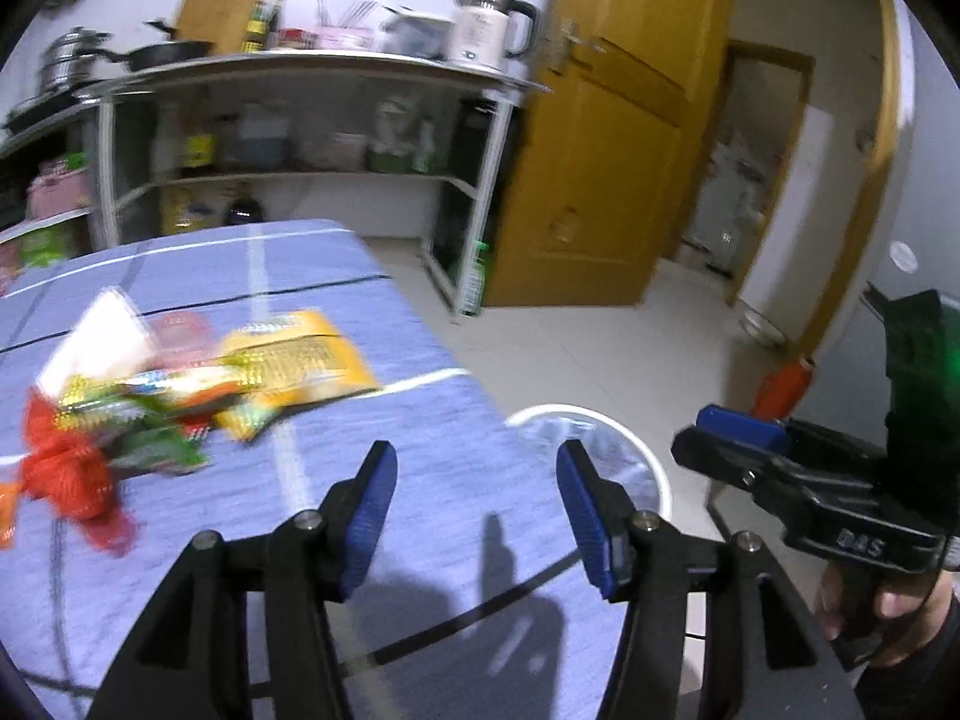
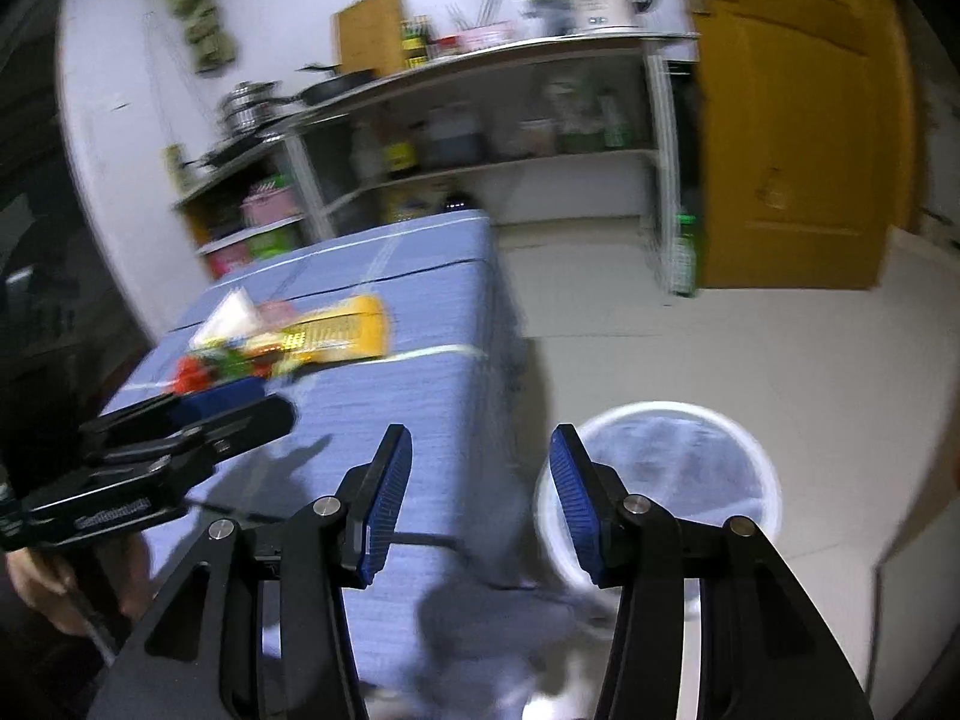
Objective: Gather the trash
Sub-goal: 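Move both tools back over the table toward the remaining trash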
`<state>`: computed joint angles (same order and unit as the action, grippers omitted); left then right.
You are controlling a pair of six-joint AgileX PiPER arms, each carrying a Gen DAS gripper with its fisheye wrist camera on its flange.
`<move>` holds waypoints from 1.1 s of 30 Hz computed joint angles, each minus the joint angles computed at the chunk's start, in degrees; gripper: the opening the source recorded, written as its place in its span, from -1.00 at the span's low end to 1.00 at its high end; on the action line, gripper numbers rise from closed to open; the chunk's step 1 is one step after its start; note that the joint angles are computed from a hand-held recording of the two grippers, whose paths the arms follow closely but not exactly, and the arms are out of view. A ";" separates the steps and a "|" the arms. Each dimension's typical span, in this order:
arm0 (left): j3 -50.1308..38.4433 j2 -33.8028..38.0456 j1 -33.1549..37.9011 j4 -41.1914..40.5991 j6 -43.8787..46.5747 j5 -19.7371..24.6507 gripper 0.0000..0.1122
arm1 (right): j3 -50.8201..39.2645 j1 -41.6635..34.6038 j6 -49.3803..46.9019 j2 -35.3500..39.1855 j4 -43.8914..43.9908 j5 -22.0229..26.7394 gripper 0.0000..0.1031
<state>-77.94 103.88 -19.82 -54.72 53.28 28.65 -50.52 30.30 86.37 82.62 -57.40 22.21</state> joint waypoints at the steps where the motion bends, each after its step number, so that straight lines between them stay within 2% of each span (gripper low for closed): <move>1: 1.18 -0.75 1.39 -0.84 1.14 -0.69 0.03 | -1.33 0.87 -0.70 1.30 0.34 -1.00 -0.05; 4: 3.92 -2.20 5.75 -4.48 5.83 -1.26 0.03 | -6.76 3.97 -3.46 6.32 1.02 -0.81 -0.05; 7: 5.67 -3.32 10.80 -7.59 11.26 -0.83 0.03 | -12.46 5.25 -10.37 11.34 5.84 -1.67 -0.05; 10: 6.28 -3.54 14.82 -9.28 14.72 -0.48 0.05 | -19.42 6.77 -16.72 16.76 9.70 0.20 -0.05; 13: 4.65 -2.14 18.33 -7.62 13.60 0.21 0.14 | -26.18 6.86 -25.67 21.72 16.29 1.22 -0.05; 19: -3.38 3.94 23.52 -2.56 7.35 5.61 0.21 | -40.33 6.35 -42.96 31.49 29.22 4.50 -0.05; 23: -7.97 7.91 25.01 -0.32 3.94 7.10 0.26 | -52.93 5.78 -55.64 39.29 38.05 8.69 -0.05; 26: -10.23 9.94 25.09 1.93 0.15 6.94 0.30 | -62.29 5.40 -61.92 45.04 42.41 12.64 -0.05; 29: -14.78 13.07 25.78 4.72 -5.49 10.28 0.30 | -69.88 5.01 -67.52 49.62 46.06 15.82 -0.05; 33: -18.31 15.19 26.31 6.79 -9.71 11.45 0.30 | -80.49 4.47 -73.37 55.94 50.04 20.26 -0.05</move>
<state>-96.24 119.07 6.49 -47.93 43.58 40.09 -131.01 34.77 13.00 138.56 -7.36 42.47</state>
